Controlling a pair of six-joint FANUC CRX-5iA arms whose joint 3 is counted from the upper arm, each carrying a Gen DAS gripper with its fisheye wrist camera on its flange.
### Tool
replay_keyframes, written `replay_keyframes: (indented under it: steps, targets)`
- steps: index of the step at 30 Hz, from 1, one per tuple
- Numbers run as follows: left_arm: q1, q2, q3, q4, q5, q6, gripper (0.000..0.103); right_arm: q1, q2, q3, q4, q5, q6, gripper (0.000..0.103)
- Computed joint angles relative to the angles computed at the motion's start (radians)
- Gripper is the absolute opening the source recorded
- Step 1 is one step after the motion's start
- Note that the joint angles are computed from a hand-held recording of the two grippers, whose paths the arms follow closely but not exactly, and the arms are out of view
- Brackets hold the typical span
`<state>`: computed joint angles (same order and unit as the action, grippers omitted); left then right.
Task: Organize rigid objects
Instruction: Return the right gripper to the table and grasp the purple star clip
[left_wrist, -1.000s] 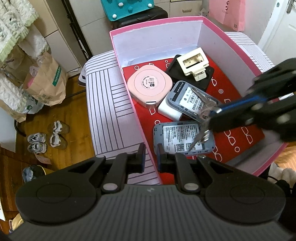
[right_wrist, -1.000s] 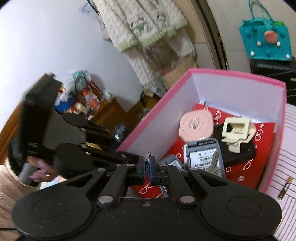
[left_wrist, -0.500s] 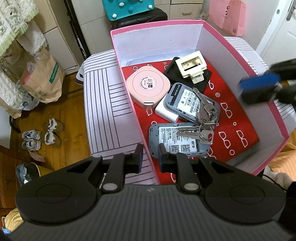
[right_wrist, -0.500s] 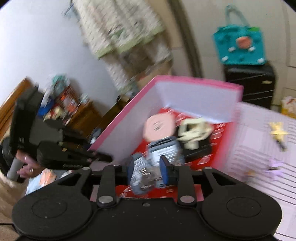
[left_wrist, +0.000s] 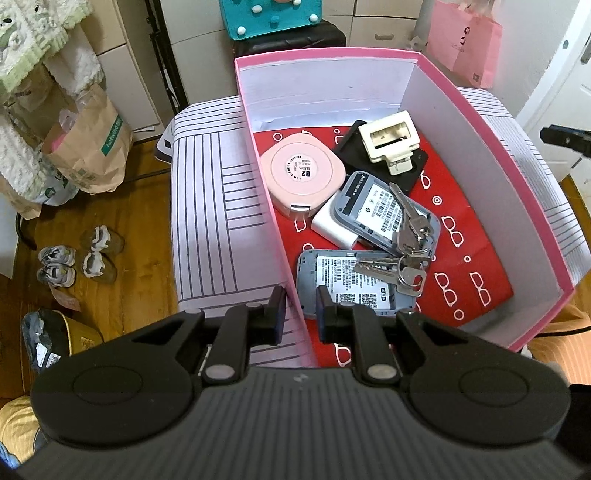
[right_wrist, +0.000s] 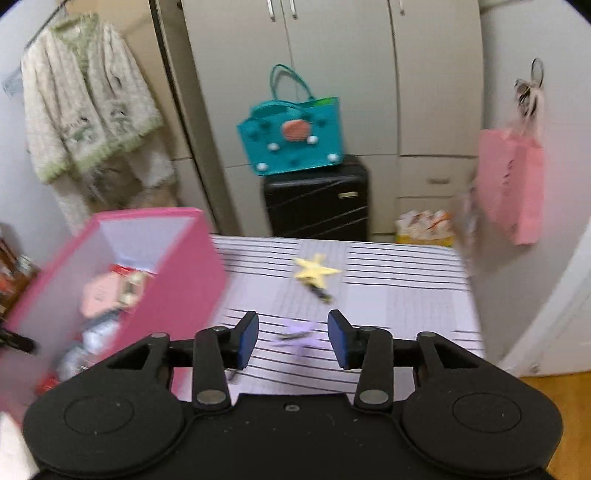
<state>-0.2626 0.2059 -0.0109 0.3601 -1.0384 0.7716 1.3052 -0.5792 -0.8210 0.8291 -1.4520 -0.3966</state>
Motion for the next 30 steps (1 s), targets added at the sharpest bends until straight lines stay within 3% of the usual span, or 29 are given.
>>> replay_keyframes:
  steps: [4, 12, 19, 24, 28, 29, 30]
  targets:
    - [-0.006, -0.008, -0.009, -0.01, 0.015, 0.01, 0.015, -0.001, -0.006, -0.062, -0.007, 0.017, 0.009, 0.053]
    - [-0.005, -0.007, -0.005, -0.013, 0.012, 0.038, 0.015, -0.149, -0.004, -0.162, 0.041, 0.271, 0.026, 0.066]
    - [-0.003, -0.014, -0.018, -0.005, 0.022, 0.04, 0.015, -0.272, 0.067, -0.184, 0.111, 0.429, 0.016, 0.068]
    - [-0.003, -0.018, -0.021, -0.009, 0.025, 0.047, 0.015, -0.306, 0.112, -0.182, 0.138, 0.455, 0.044, 0.07]
    - [-0.007, -0.022, -0.021, -0.018, 0.029, 0.062, 0.015, -0.297, 0.137, -0.186, 0.17, 0.44, 0.058, 0.067]
    - [-0.007, -0.021, -0.019, -0.018, 0.027, 0.067, 0.015, -0.298, 0.128, -0.192, 0.176, 0.451, 0.059, 0.056]
    - [-0.007, -0.019, -0.017, -0.019, 0.025, 0.072, 0.015, -0.297, 0.123, -0.191, 0.173, 0.456, 0.071, 0.053]
